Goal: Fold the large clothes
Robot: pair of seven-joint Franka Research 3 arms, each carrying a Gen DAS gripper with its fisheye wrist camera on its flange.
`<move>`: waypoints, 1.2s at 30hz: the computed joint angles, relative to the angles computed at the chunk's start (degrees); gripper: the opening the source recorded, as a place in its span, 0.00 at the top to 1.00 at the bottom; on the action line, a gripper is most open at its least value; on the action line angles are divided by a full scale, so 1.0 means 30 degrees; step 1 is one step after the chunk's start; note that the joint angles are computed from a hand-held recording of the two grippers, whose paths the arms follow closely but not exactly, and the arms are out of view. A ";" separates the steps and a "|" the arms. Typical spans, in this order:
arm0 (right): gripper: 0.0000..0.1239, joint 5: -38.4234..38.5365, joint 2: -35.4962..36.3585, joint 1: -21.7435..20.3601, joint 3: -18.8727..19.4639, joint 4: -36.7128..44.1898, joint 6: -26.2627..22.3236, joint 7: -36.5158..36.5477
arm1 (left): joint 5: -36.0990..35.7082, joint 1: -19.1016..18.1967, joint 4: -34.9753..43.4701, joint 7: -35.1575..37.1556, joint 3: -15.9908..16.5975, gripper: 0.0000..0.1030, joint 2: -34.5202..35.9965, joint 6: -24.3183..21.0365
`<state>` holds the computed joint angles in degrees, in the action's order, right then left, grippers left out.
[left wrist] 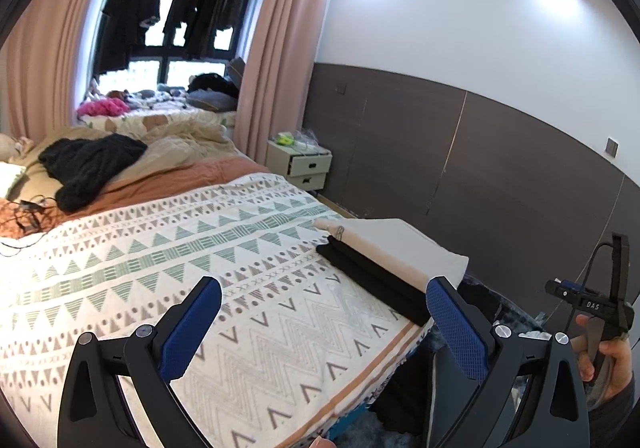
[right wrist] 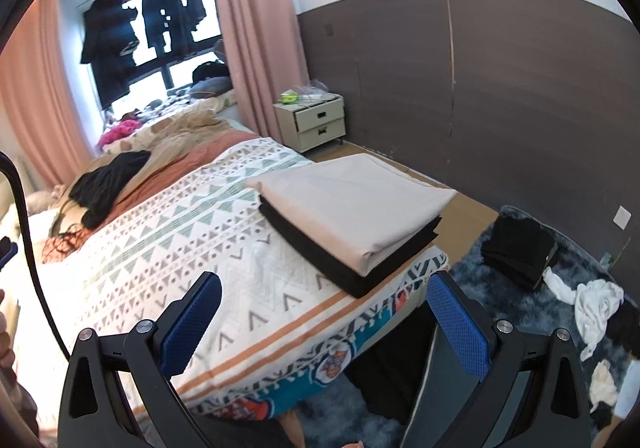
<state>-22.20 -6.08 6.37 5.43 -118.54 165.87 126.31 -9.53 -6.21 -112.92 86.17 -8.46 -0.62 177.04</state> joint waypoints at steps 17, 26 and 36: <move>0.17 0.1240 -0.6131 -0.1353 0.3250 -0.7853 0.4070 0.0291 | 1.0686 1.1296 -1.0471 -1.3299 -0.9447 0.01 -1.1200 0.3278; 0.17 0.3224 -0.8786 -0.1094 0.4648 -1.1441 0.5836 -0.1191 | 1.0368 1.0893 -1.4419 -1.6031 -1.0219 0.01 -1.6104 0.3628; 0.17 0.5241 -0.9113 -0.1125 0.6343 -1.3837 0.8435 -0.2649 | 1.0678 0.9608 -1.6840 -1.8875 -1.0655 0.01 -1.9249 0.2147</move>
<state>-6.48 -33.42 2.99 24.46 -160.06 191.18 118.37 22.50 22.62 -163.44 29.54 -40.42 -58.37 183.48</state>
